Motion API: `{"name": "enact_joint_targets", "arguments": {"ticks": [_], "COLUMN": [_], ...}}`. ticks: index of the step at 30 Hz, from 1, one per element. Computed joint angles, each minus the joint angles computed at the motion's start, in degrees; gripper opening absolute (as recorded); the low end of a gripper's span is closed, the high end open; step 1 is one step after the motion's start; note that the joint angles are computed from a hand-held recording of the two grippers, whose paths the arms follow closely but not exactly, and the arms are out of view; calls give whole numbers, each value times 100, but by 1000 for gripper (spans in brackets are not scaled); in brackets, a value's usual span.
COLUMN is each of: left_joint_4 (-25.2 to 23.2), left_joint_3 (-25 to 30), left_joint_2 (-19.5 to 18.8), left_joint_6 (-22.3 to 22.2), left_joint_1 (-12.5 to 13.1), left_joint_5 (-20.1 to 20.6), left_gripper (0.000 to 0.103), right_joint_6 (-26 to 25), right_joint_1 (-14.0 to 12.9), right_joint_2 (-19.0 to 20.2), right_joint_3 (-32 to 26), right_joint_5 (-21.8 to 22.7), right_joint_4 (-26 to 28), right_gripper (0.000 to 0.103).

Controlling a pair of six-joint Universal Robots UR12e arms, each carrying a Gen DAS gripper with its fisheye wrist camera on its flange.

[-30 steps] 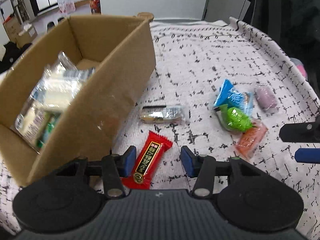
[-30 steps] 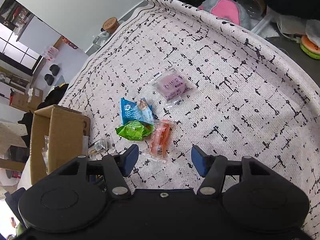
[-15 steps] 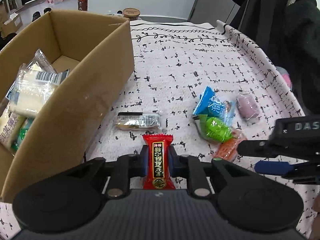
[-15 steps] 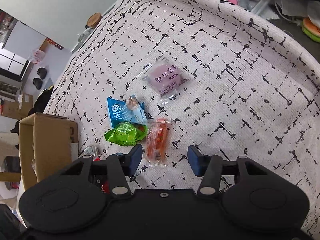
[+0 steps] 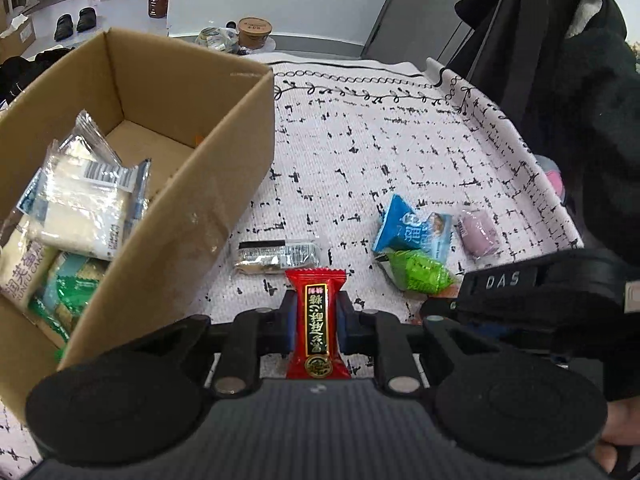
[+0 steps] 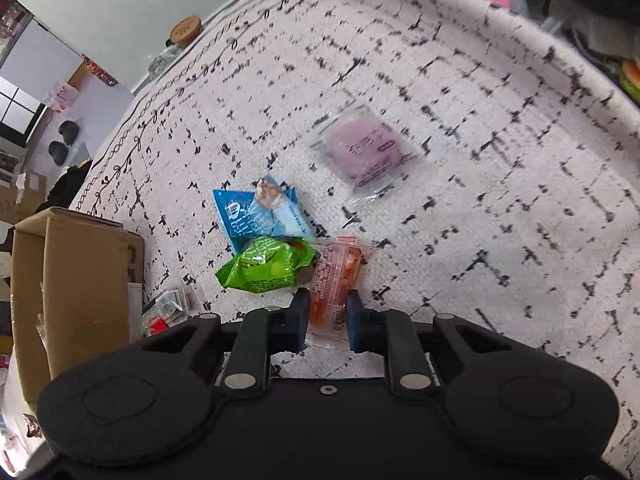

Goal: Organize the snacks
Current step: 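Grasp the red candy with the left gripper while the right grasps the orange stick snack, then lift both held snacks and carry them over the box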

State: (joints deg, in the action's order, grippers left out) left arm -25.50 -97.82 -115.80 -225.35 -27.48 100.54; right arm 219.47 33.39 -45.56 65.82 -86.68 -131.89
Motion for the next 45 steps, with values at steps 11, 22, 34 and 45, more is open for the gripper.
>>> {"name": "enact_joint_targets", "arguments": {"ticks": [11, 22, 34, 45], "left_joint_4": [128, 100, 166, 279], "left_joint_3": [-39, 41, 51, -156], "left_joint_2": [150, 266, 399, 600], "left_joint_6": [116, 191, 412, 556], "left_joint_1": [-30, -74, 22, 252], "left_joint_5": [99, 503, 822, 998], "left_gripper": [18, 18, 18, 18], "right_joint_6": [213, 134, -170, -318], "right_joint_1": [-7, -30, 11, 124], "right_joint_2": [-229, -245, -117, 160], "right_joint_3": [327, 420, 160, -283], "right_joint_5": [75, 296, 647, 918], "right_joint_4": [-912, -1770, -2170, -2280], "right_gripper": [19, 18, 18, 18]}}
